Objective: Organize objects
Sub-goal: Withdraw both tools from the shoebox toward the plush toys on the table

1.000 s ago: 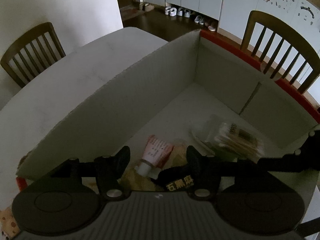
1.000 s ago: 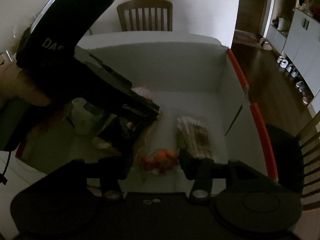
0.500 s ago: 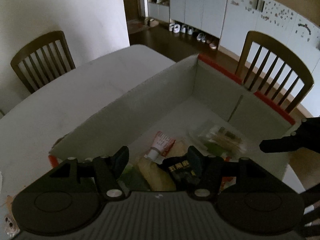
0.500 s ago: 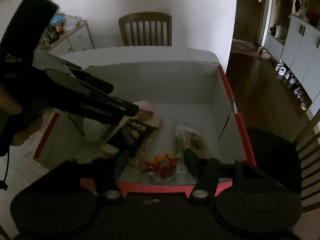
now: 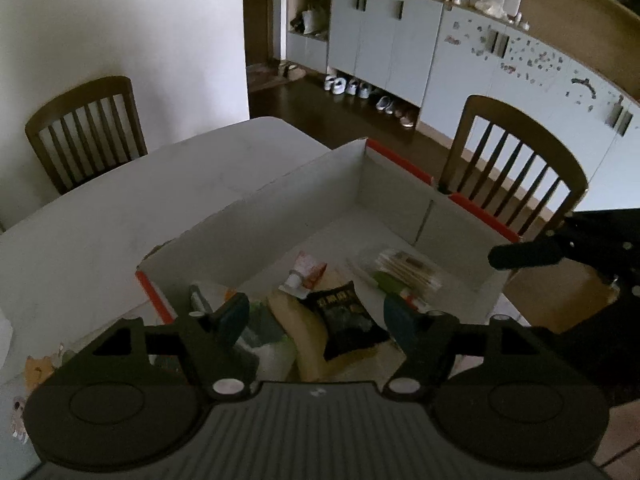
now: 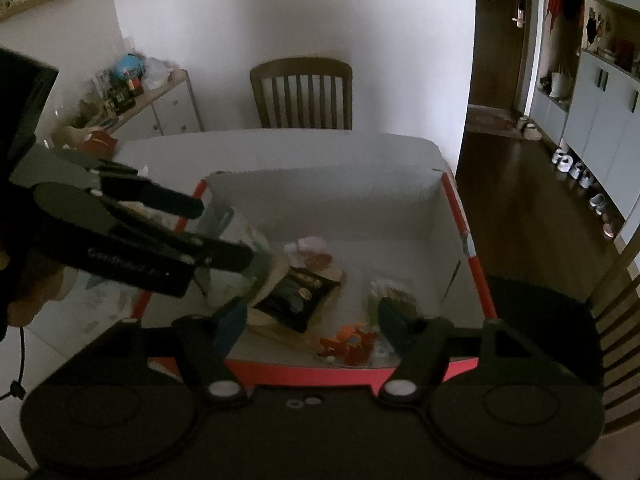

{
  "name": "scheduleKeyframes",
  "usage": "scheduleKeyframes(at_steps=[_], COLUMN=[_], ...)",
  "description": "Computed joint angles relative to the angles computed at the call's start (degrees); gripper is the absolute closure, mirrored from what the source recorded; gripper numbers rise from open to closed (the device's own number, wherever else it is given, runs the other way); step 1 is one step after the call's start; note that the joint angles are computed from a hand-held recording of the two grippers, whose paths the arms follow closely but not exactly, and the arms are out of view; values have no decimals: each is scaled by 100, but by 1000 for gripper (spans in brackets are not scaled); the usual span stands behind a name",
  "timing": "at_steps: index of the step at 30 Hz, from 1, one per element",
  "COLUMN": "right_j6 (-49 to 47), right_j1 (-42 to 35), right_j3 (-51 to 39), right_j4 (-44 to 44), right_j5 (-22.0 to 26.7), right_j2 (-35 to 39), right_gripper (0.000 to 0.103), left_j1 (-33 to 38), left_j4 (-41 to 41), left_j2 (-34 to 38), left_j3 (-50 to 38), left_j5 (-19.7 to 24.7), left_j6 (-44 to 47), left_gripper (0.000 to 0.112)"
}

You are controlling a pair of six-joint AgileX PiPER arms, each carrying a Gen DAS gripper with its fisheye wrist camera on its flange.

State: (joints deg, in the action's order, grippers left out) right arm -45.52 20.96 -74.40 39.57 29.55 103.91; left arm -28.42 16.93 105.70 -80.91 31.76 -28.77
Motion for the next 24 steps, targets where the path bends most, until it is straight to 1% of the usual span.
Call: scheduleKeyframes(at_steps=[2,4,6,7,8,10,11,12,13,15,18,20,22,24], right_j6=[55,160,307,383,491,651,826,1031,1218,1696,2658,3171,3913,4672], right_j1=[62,137,221,272,340,475,563,653,747,931,1242,1448,1674,1923], right_j3=[70,136,201,252,314,455,526,600,663,685,664,637,554,454], right_j4=[13,24,13,-7,-45,-75,-167,-280,-378,-719,-1450,-1806,-2436,-3072], right_j5=[-66,-147,-216,-283,-377,-583,-710,-845,-964,-1058,-1179,-1217,-1223,-1199], right_j2=[-77,-150,-236,-276,-325,-418,-467,-515,-554,-586,-580,-556,-504,-425], right_gripper=[24,18,16,13,12,6,5,1,1,1,1,1,1,1], left_j1=[25,70,134,174,196,277,344,419,475,621,891,1146,1468,1761], left_j4=[44,-24,-121,-166,-160,-195,-322,-488,-618,-909,-1371,-1923,-2515,-2987], left_j2=[-215,-417,-655,-784,-888,-1147,-1285,-1402,-1498,-1713,-2022,-2209,-2399,-2554], left_j3=[274,522,799,955,1073,1398,1567,1704,1816,2077,2449,2667,2905,3110], left_j5=[-136,-247,-354,-426,-469,-626,-710,-762,-793,-860,-923,-943,-963,-969], left_j6=[-56,4,118,195,208,271,401,570,699,1035,1633,2291,2964,3501], left_gripper=[39,39,38,36,33,33,32,32,31,29,28,26,26,23])
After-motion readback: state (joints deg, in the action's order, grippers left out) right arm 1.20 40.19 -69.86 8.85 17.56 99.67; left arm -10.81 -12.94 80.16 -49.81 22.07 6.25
